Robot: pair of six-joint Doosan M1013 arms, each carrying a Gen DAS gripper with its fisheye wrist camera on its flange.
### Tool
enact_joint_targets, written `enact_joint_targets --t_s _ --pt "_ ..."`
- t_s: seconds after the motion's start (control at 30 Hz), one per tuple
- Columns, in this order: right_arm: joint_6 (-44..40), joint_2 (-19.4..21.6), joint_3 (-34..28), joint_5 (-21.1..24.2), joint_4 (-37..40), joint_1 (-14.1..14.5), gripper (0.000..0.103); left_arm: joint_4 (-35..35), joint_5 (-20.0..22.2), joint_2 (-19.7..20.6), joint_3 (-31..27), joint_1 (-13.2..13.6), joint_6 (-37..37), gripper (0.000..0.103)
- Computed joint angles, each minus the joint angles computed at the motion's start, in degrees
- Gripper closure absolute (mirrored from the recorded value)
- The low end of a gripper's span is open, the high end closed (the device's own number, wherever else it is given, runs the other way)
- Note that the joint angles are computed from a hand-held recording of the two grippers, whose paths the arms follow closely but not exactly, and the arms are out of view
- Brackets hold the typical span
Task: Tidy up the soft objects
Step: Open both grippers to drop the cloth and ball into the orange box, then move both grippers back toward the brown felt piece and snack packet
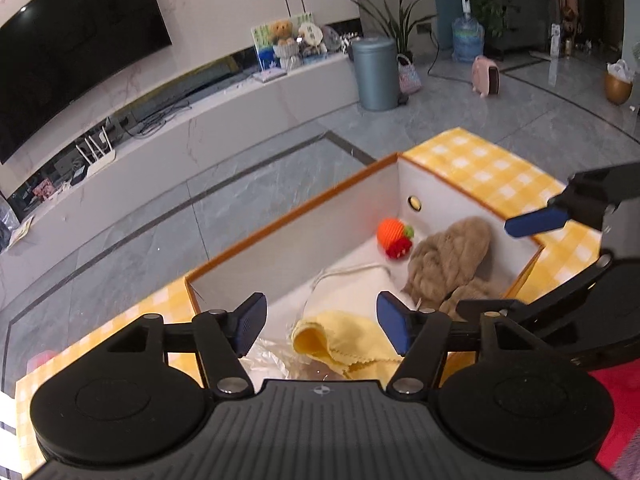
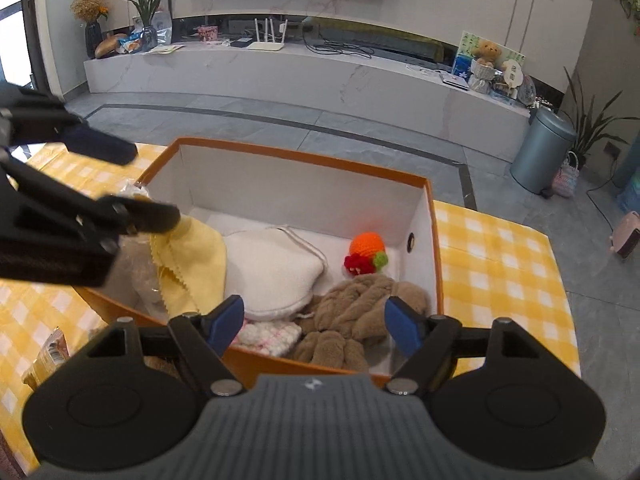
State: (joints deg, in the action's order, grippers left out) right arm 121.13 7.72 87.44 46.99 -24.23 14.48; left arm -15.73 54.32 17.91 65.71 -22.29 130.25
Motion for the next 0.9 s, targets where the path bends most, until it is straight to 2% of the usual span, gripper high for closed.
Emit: enact_joint_targets --t_s 0.13,0.4,0.53,0.7,0.83,0.9 --pt "1.2 -1.0 0.5 0.1 -1.5 0.8 0.026 -0.6 -1.8 -1.5 1.0 -0.3 2.1 0.029" --pt "2.2 -3.6 1.1 -0.1 -3.2 3.5 0.025 -3.3 -1.6 -4.7 2.4 -0.5 7.1 0.029" --pt "9.0 -5.2 3.0 -0.6 -11.1 6.6 0.019 -5.3 -1.4 -6.7 3.9 0.0 8.8 0.029" --pt "11.9 -7.5 5.4 -2.1 -12.6 9.4 0.019 -6.3 0.2 -8.9 5.8 0.9 9.9 0.029" --pt "18.2 -8.9 8.2 -2.4 -19.4 12.8 0.019 -6.8 -1.0 -11.3 9.1 1.9 10.4 0.029" --pt "19.7 -9.5 9.1 -2.6 -19.4 14.0 0.019 -7.0 -1.4 -12.3 10.8 2.5 10.6 0.029"
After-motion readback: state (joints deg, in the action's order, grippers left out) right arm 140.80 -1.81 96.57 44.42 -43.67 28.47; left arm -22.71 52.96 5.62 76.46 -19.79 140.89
